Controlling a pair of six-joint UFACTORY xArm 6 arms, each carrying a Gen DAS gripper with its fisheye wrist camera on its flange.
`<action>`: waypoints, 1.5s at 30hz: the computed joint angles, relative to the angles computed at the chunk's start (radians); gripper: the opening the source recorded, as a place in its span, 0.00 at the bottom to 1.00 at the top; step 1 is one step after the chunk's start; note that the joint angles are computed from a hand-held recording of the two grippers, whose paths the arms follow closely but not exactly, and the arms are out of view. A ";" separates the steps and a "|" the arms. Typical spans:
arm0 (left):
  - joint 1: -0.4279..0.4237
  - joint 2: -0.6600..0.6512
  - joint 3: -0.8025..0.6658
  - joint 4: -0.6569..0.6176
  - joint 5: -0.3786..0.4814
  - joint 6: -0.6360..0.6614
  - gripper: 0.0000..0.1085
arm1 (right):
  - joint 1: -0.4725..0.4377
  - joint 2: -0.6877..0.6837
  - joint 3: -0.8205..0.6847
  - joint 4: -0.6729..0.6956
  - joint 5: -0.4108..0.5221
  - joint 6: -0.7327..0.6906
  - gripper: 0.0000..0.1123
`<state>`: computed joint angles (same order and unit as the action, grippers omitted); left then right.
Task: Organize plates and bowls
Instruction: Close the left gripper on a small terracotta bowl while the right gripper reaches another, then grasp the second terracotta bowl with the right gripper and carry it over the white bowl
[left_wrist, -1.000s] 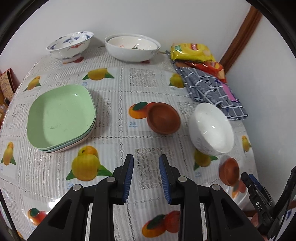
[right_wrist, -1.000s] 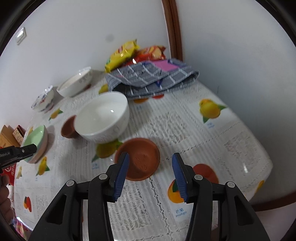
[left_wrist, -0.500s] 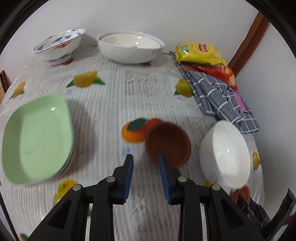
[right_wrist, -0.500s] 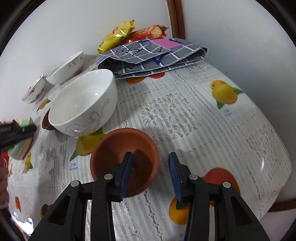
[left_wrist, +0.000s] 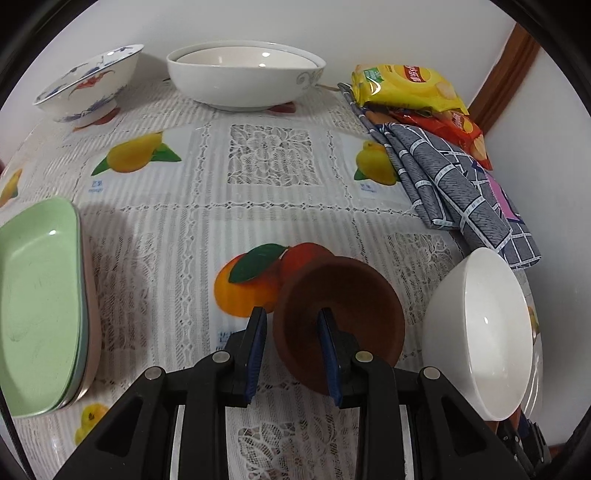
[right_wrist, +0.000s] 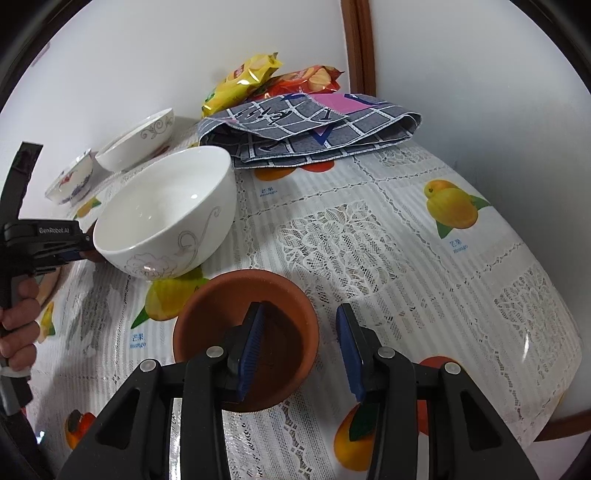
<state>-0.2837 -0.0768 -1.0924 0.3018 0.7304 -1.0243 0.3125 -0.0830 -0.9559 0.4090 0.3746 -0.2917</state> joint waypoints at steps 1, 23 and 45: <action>0.002 0.002 0.001 -0.007 -0.007 0.014 0.27 | 0.001 0.000 0.003 0.009 -0.006 -0.007 0.37; 0.023 -0.031 0.059 -0.068 -0.097 0.059 0.09 | 0.004 -0.001 -0.024 -0.006 0.032 0.065 0.11; -0.016 -0.203 0.006 -0.031 -0.013 0.165 0.08 | 0.023 -0.137 -0.051 -0.162 0.035 0.305 0.09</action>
